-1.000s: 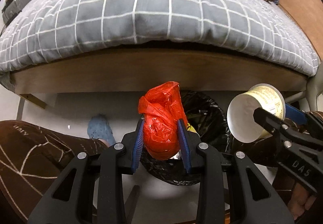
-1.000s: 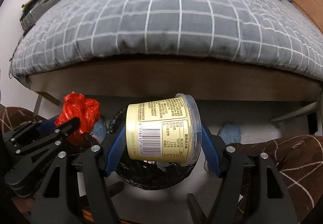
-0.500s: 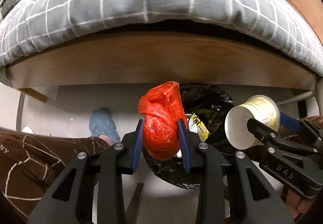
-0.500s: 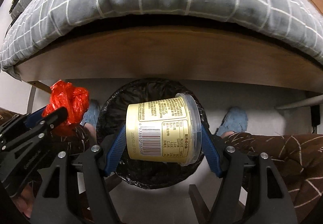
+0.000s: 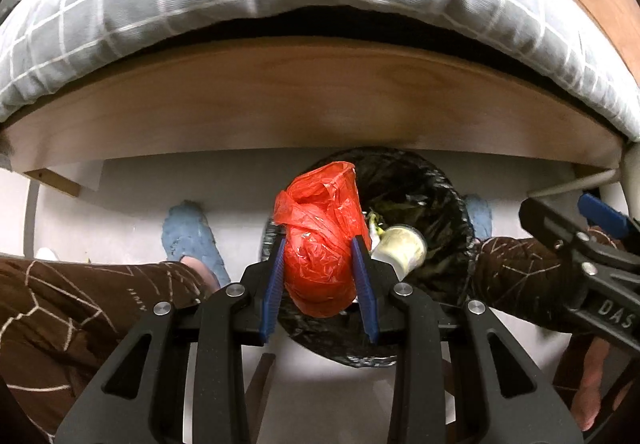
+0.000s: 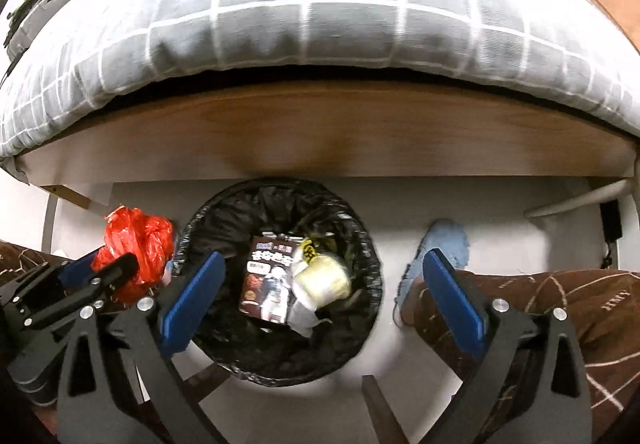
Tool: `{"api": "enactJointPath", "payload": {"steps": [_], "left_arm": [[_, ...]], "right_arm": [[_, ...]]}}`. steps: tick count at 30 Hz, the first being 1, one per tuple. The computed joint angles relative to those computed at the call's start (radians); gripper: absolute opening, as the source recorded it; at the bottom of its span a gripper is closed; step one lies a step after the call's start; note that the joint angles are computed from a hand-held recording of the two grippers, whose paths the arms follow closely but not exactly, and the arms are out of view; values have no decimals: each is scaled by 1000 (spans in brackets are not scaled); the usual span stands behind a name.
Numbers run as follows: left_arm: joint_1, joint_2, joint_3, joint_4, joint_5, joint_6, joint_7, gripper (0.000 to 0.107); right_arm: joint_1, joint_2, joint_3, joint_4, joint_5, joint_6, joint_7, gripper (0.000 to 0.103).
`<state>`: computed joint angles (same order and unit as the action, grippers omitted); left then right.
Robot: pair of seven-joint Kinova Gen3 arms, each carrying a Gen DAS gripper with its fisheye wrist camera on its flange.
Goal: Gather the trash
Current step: 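Open the right tool to drop the cream cup into the bin, then open the left tool to drop the red plastic bag into the bin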
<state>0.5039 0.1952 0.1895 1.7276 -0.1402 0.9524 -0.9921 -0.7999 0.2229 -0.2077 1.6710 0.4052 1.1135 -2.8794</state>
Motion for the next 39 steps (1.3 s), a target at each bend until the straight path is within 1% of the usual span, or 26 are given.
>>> {"api": "enactJointPath", "payload": {"steps": [5,8,15,18,24,28,31,34,36,38,39], "left_arm": [[23,25,11,-22,1,-9,1,32],[42,40,12,-36,-3,-12,5,32],[64,67,8,-60,7,-17,15,32],[74,78,3,-61,0,-21,23,32],[77,83,0,-53,9,-35,24,33],[79,76,-3,-48,4,-40,29,37],[90,73,-8,-44,-19,-42,56,42],[96,69,-12,-42,-37,-40,81,56],[101,60,-13,-38,-58,-41,96,61],[105,52,-14,-36,-78,-41,111,72],[107,48,-15,-32,-89,-43,121,75]], "right_arm": [[-20,-28,-6,8,45,57,-21,95],[-11,-53,-13,17,58,84,-24,95],[31,-93,-30,71,40,65,-64,95],[47,-102,-35,88,33,45,-64,95],[39,-92,-47,78,52,52,-63,95],[37,-86,-45,74,50,51,-53,95],[36,-88,-42,82,57,41,-59,95],[35,-87,-43,81,67,35,-56,95],[32,-84,-43,75,72,36,-49,95],[29,-81,-43,67,77,39,-45,95],[26,-82,-43,65,80,37,-48,95]]}}
